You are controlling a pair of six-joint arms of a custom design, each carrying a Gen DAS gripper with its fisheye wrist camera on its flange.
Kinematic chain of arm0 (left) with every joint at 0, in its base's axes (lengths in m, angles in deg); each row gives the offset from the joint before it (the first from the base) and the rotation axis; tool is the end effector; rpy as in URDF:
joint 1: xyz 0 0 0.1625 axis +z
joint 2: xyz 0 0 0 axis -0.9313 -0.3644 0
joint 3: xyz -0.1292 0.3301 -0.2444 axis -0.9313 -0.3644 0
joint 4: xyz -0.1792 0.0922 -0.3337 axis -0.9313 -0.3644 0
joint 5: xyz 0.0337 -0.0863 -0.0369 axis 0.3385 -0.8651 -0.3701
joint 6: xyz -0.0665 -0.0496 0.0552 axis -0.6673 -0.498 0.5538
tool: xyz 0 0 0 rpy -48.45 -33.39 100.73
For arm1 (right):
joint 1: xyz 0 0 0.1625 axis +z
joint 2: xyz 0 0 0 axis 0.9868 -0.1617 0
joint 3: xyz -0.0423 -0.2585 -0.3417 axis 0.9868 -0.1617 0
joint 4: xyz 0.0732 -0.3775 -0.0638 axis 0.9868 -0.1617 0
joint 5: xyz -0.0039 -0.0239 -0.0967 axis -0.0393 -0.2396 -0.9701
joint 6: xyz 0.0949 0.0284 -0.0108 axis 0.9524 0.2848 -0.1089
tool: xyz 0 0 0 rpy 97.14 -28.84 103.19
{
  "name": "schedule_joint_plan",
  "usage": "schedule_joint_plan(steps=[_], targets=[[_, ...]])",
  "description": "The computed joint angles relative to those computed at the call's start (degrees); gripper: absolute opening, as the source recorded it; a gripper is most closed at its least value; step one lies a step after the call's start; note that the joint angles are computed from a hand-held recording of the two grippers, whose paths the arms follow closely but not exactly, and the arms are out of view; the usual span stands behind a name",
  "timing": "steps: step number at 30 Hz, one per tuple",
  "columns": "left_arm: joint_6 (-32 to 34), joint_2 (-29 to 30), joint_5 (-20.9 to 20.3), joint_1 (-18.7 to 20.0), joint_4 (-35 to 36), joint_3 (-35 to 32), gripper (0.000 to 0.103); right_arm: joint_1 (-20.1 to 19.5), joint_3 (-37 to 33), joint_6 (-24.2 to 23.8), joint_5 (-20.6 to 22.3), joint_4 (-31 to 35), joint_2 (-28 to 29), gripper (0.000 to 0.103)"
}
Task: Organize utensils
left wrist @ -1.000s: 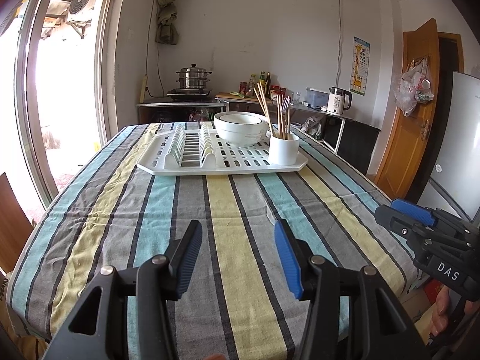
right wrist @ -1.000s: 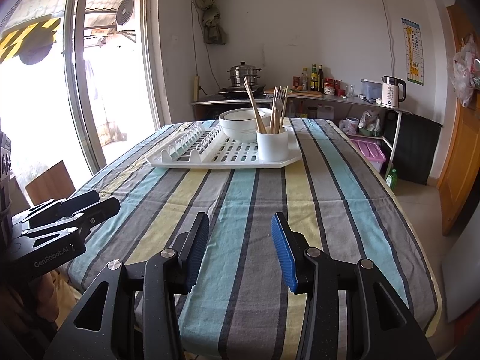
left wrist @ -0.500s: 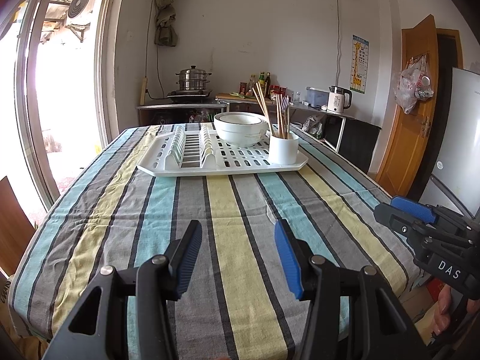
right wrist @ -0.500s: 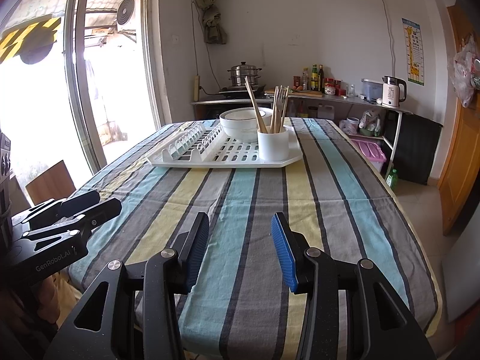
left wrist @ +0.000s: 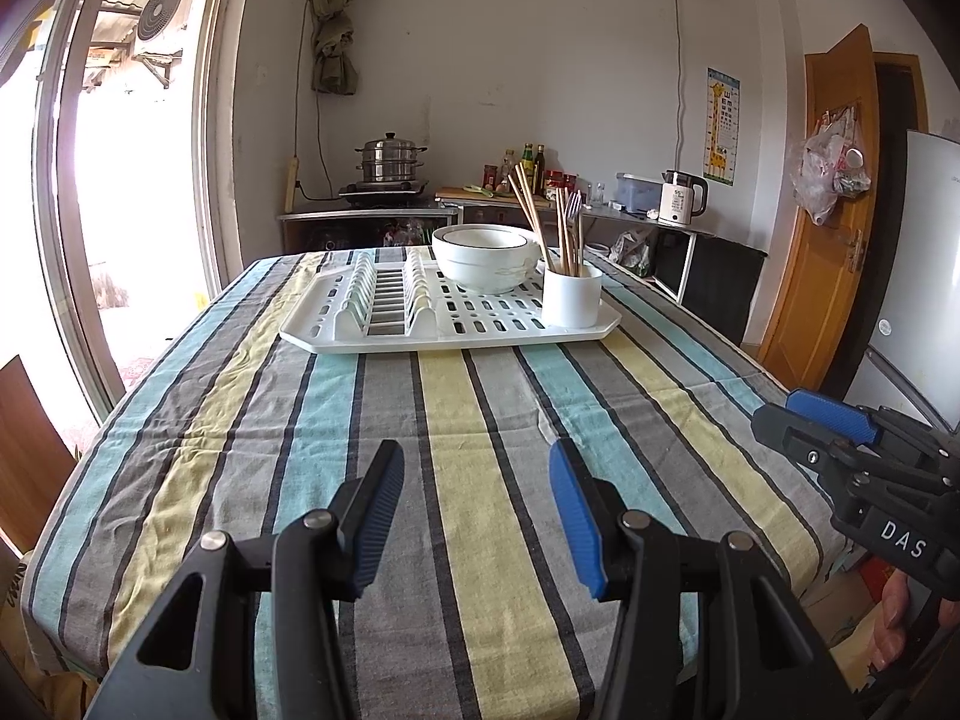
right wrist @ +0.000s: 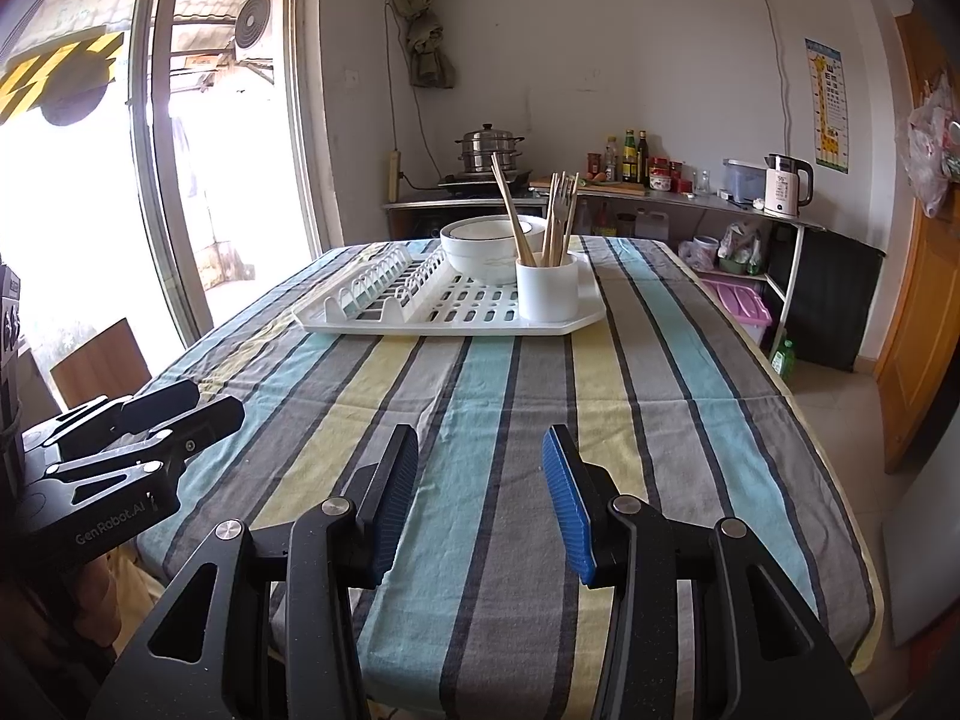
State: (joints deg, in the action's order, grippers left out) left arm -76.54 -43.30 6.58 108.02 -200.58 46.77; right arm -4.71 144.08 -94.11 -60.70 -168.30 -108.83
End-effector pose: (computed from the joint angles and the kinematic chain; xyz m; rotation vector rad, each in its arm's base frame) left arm -0.3747 -0.5919 -0.0908 0.5001 2.1588 -1.2382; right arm -0.0198 -0.6488 0.2900 0.8180 -2.2536 1.1213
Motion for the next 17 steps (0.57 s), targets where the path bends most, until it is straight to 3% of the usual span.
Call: schedule_joint_plan(steps=[17], targets=[[0.3,0.3,-0.5,0.0,-0.3,-0.1,0.053,0.0,0.2,0.0,0.0,-0.2,0.0,0.044]])
